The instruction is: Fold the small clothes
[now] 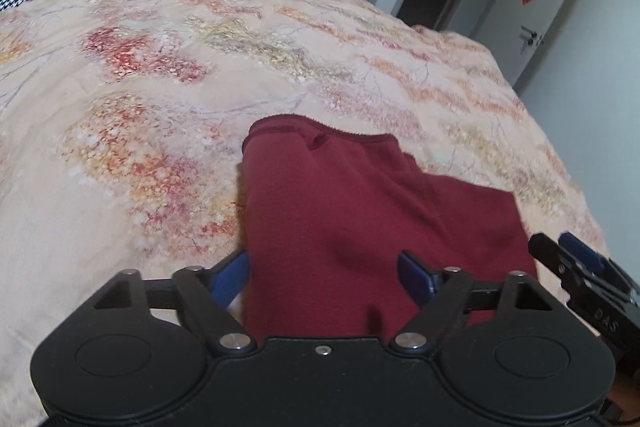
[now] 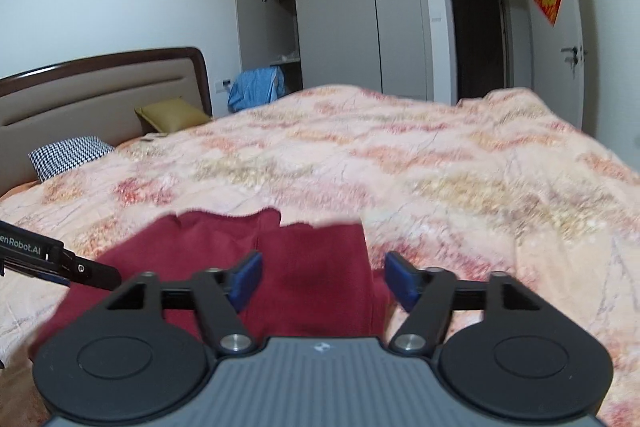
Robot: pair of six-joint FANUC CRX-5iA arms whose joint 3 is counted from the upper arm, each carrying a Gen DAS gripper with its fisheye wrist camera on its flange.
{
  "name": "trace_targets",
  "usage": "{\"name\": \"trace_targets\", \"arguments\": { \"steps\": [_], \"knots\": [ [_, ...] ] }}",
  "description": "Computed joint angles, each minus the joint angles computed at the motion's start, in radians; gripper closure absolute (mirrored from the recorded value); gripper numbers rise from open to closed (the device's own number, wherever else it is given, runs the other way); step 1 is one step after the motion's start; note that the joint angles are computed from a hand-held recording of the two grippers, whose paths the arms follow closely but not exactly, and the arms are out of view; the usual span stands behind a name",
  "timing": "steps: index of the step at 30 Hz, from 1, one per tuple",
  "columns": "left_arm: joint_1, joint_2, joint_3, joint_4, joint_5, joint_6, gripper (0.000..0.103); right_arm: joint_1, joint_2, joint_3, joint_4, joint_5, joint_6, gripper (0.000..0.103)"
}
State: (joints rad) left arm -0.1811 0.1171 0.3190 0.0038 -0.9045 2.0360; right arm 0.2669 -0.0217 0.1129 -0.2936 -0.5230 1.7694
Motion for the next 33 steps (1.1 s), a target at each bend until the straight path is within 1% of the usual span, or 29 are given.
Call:
{"name": "trace_targets", "arguments": {
  "steps": [1,7,11,13,16,18,22,24,28,31,33],
  "knots": [
    [-0.004,-0.006,0.000,-0.003,0.000,0.010,0.015,0.002,-0.011,-0.008,0.010,0.006,-0.008,0.018],
    [-0.037,-0.040,0.016,-0.061,-0.013,0.051,0.006,-0.012,-0.066,-0.025,-0.021,0.010,0.010,0.009],
    [-0.069,-0.070,0.027,-0.135,-0.026,0.093,0.001,-0.023,-0.103,-0.035,-0.064,0.012,0.039,0.000],
    [-0.089,-0.090,0.031,-0.187,-0.039,0.128,0.001,-0.033,-0.124,-0.040,-0.098,0.011,0.062,0.000],
    [-0.138,-0.135,0.019,-0.298,-0.043,0.196,0.001,-0.029,-0.167,-0.071,-0.089,0.029,0.043,0.000],
    [-0.185,-0.169,0.008,-0.395,-0.051,0.247,0.001,-0.030,-0.207,-0.102,-0.101,0.049,0.043,0.000],
    [-0.310,-0.237,-0.028,-0.601,-0.099,0.349,0.001,-0.036,-0.300,-0.171,-0.151,0.067,0.075,0.000],
    [-0.379,-0.270,-0.060,-0.695,-0.124,0.410,0.001,-0.029,-0.353,-0.217,-0.147,0.078,0.069,0.000],
    [-0.481,-0.325,-0.130,-0.794,-0.165,0.486,0.001,0.028,-0.473,-0.347,-0.030,0.119,-0.040,0.000],
    [-0.554,-0.353,-0.172,-0.862,-0.205,0.546,0.001,0.099,-0.566,-0.470,0.161,0.163,-0.207,0.000],
    [-0.601,-0.363,-0.193,-0.905,-0.235,0.584,0.001,0.141,-0.620,-0.552,0.307,0.189,-0.344,0.000]
  ]
}}
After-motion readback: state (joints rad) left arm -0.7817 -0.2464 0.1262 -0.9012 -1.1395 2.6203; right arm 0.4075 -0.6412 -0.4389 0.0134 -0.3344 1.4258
